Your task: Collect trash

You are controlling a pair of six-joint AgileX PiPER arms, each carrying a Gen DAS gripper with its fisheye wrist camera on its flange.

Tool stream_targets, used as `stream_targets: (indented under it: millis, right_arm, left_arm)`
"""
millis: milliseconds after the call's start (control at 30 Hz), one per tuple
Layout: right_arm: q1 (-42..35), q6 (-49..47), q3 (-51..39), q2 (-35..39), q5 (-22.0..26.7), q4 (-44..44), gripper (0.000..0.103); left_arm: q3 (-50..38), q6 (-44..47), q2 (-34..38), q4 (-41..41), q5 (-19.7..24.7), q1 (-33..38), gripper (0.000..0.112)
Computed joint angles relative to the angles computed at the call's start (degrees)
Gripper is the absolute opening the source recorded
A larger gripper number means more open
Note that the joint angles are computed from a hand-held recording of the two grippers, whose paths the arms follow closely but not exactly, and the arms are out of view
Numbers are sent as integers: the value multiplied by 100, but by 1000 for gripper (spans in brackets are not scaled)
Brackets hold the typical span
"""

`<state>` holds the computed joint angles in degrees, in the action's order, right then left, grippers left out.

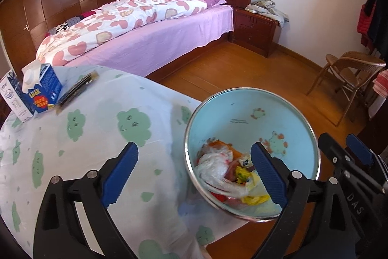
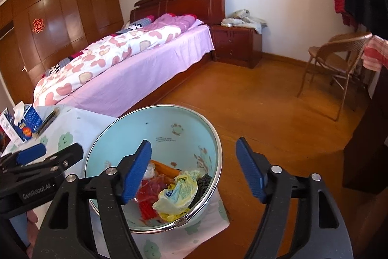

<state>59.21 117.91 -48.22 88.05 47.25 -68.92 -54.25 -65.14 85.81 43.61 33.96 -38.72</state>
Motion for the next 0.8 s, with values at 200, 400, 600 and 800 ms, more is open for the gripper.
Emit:
stream_targets:
  millis: [200,400,600,800]
  right_arm:
    - [-211,-1056,-537,78,164,806,88]
    - [-288,-1331,-645,-20,330,1317,90]
    - [-108,-1145,-486,-65,452,1460,90]
    - [124,-777,-291,-74,591,1458,90]
  left_arm:
    - [-27,198,17,-172,271,113,97]
    - [43,487,-46,-450,362,262,97]
    - [267,381,-197,-349,398,317,97]
    - [632,34,-414,3,622,162,97]
